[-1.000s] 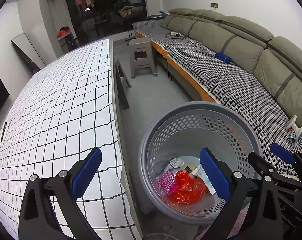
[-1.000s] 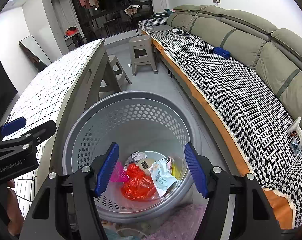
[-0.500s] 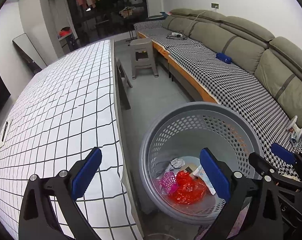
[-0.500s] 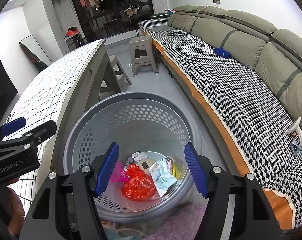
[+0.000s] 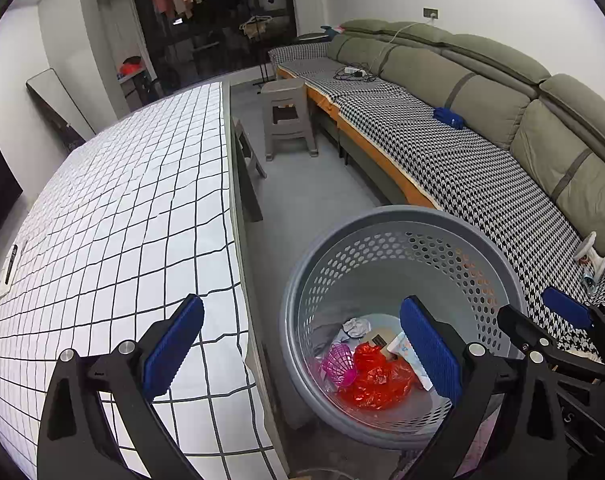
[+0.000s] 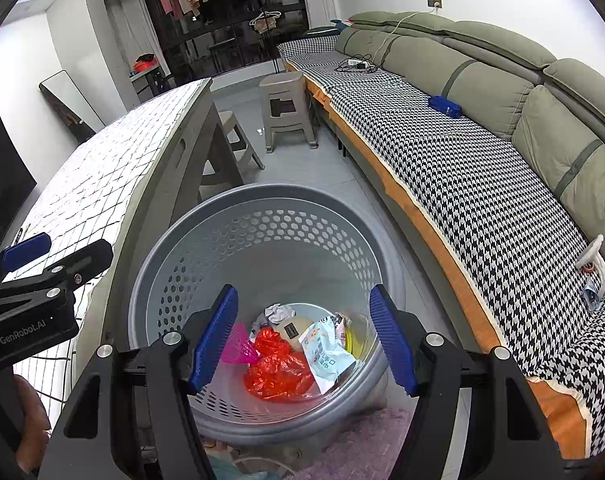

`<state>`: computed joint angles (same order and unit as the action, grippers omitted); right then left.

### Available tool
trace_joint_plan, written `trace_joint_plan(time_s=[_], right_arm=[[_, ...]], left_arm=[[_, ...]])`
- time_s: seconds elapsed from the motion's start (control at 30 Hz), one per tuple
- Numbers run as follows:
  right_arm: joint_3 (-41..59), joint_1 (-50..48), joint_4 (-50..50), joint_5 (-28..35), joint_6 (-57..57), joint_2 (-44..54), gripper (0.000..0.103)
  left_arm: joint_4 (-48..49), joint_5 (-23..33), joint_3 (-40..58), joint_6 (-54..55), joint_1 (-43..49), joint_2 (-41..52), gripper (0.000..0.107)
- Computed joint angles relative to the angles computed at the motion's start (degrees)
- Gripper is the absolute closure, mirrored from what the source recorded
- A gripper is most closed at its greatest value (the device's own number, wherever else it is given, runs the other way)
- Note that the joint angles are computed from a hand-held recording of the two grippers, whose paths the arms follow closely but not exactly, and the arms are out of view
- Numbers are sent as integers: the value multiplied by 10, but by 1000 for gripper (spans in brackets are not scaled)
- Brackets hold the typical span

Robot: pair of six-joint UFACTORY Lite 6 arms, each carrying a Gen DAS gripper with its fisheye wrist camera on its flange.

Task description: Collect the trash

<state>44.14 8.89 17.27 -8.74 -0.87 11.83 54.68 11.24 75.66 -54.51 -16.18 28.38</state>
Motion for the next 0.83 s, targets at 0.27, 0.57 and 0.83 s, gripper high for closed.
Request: trace_joint_plan(time_s=[0.27,0.57,0.83], right_arm=[[-1,1,0,-1,2,0,37],[-1,1,-1,-2,3,1,37],[-2,2,1,-3,1,1,37]], left_arm=[[-12,3,2,10,-2,0,10],[-9,-4,-1,7,3,0,10],[-10,-6,-7,9,6,-3,10]])
